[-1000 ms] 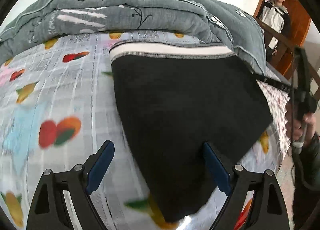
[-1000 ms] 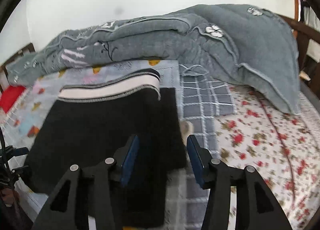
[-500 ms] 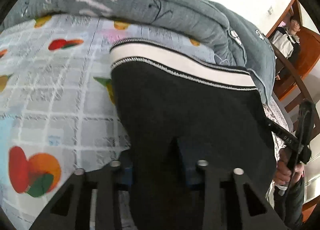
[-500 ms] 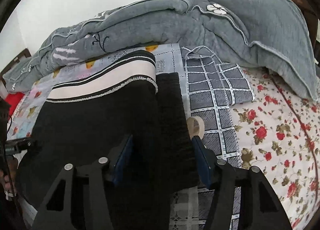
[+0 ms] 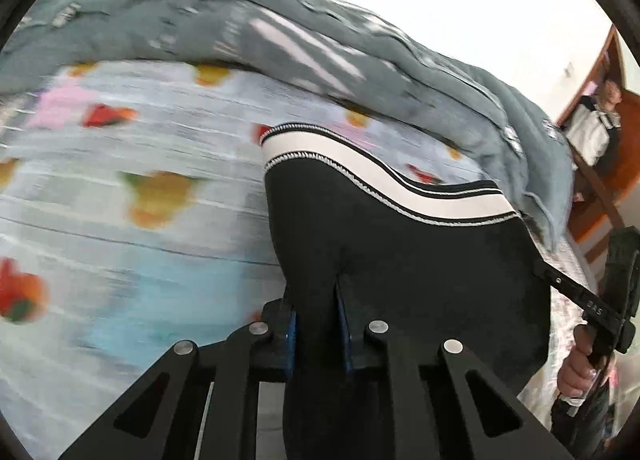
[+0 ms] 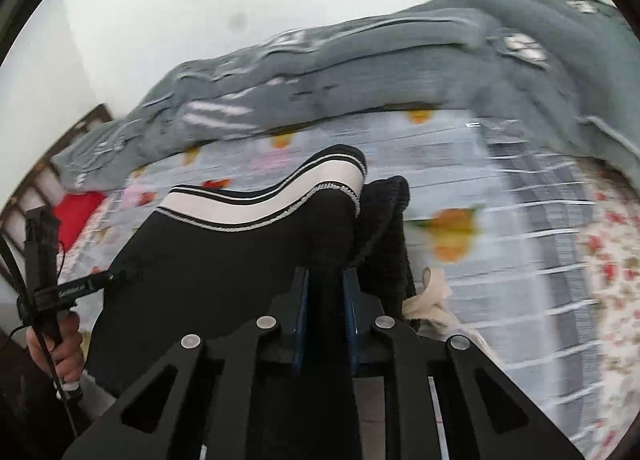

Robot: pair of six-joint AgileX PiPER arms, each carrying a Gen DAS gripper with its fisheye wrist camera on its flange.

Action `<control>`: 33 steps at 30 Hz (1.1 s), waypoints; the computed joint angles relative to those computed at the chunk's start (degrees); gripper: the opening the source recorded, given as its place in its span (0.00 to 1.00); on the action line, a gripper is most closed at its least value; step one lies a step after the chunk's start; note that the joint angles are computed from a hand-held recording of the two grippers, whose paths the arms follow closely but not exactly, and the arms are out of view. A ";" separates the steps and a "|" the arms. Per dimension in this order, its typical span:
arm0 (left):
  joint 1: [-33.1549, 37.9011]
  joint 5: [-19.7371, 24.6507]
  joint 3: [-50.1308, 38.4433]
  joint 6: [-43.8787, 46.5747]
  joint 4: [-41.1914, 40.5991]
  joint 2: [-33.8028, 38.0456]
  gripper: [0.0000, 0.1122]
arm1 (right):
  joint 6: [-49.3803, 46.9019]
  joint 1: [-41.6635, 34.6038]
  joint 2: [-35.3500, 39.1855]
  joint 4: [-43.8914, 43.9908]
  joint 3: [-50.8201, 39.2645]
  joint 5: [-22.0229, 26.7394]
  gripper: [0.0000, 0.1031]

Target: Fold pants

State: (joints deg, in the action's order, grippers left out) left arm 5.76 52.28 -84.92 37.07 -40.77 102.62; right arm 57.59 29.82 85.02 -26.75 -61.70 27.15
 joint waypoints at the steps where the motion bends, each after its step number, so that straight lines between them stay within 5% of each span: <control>1: 1.67 0.26 -0.39 0.59 0.48 -0.21 0.14 | 1.80 1.58 1.98 -1.30 -1.06 -1.52 0.15; 6: 5.60 2.30 -3.26 -0.37 4.80 2.01 0.16 | 15.45 9.15 9.92 -15.90 -6.44 0.65 0.16; 9: 3.45 -1.78 0.21 -2.79 9.54 1.16 0.27 | 13.46 12.31 14.84 -18.04 -12.20 12.35 0.26; 13: 3.32 -8.44 9.47 0.26 10.27 -4.30 0.55 | 10.92 12.42 13.03 -16.11 -12.68 15.04 0.27; 16: 6.71 -7.19 12.55 4.22 5.77 -6.58 0.55 | 14.19 12.72 12.38 -21.85 -14.18 16.25 0.29; 19: 9.65 -3.74 11.96 4.87 3.16 -6.36 0.56 | 5.55 8.37 16.32 -13.01 -20.32 11.69 0.30; 23: 11.44 -3.17 13.04 5.05 4.48 -7.89 0.56 | -0.86 6.08 27.47 -6.47 -31.46 17.20 0.29; 26: 12.65 -3.03 13.94 6.68 5.09 -9.11 0.56 | 4.84 8.50 24.91 -14.45 -27.05 15.01 0.11; 30: 13.73 -2.31 12.87 7.73 3.73 -9.57 0.56 | 7.12 6.02 15.70 -11.94 -18.36 6.18 0.10; 33: 12.32 -2.41 11.18 7.23 3.12 -9.05 0.56 | 7.84 6.77 18.59 -15.39 -21.33 12.89 0.10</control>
State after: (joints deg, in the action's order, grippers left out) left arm 18.08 49.86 -73.74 44.31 -37.65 93.57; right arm 65.43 36.59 103.60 -42.14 -83.03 40.04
